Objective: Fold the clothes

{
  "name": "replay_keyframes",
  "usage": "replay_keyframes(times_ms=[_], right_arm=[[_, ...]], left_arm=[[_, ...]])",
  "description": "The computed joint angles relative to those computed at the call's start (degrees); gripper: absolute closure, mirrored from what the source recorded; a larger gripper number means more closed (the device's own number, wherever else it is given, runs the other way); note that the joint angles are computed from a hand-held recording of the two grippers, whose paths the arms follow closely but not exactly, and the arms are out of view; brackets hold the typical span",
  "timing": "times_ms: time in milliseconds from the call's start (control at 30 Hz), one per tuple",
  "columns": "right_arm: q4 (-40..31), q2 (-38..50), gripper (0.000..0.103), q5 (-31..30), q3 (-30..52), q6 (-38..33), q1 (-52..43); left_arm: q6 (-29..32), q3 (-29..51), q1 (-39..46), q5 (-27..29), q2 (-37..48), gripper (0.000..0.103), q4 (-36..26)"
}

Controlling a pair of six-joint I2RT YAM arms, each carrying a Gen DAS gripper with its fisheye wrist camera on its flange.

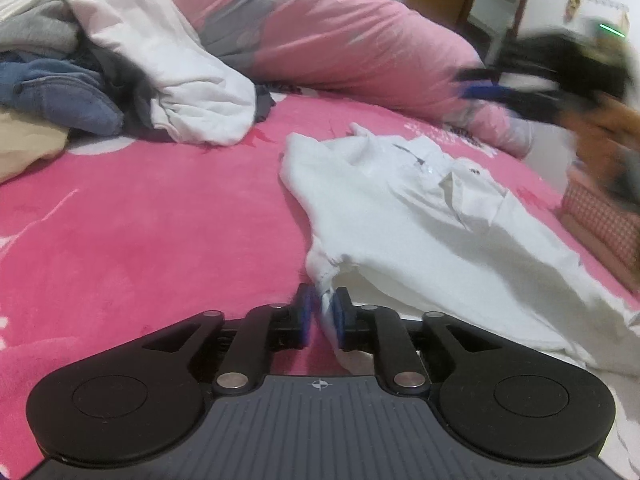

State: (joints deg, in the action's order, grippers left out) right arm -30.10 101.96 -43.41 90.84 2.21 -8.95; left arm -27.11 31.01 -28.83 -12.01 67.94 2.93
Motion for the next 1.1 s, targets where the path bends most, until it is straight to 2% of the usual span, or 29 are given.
replay_keyframes(times_ms=[100, 200, 367, 467, 667, 833, 933, 1033, 1100], right_arm=[[-6.5, -10.2, 0.082, -4.5, -5.1, -7.9, -12.4], [-15.1, -17.2, 0.082, -9.0, -7.7, -19.3, -27.1], [-30.6, -19.9, 0.082, -12.7, -11.0, -43.6, -47.4], [-33.0, -20.5, 0.082, -11.8, -16.1, -52.5, -50.9], [-26.3, -19.9, 0.082, -13.9, -22.2, -52.2, -48.6], [-19.3, -16.7, 0.084, -15.3, -24.1, -49.2, -47.4], [-22.9, -13.5, 0.085, -11.8, -23.0, -53.8, -47.2], [-27.1, -13.1, 0.086, -9.5, -25.4, -61.7, -48.9], [-25.2, -14.9, 0.086, -7.7, -29.9, -65.7, -50.0]], left_arm=[[-2.2, -1.6, 0.3, -2.7, -4.2, 0.078, -1.3], [-5.0, -2.9, 0.4, -6.0, -8.8, 0.078, -3.5], [-9.0, 0.6, -3.0, -9.3, -12.6, 0.077, -13.1], [-9.7, 4.7, -9.2, -15.2, -12.2, 0.074, -19.8], [-14.5, 13.0, -21.9, -27.0, -11.3, 0.070, -33.2], [-24.9, 18.4, -32.0, -35.3, -9.8, 0.066, -46.1], [-32.4, 20.5, -37.1, -38.1, -8.3, 0.066, -52.7], [-38.5, 22.1, -41.5, -40.0, -6.3, 0.064, -57.7], [-36.6, 22.8, -40.9, -39.0, -4.5, 0.064, -55.6]])
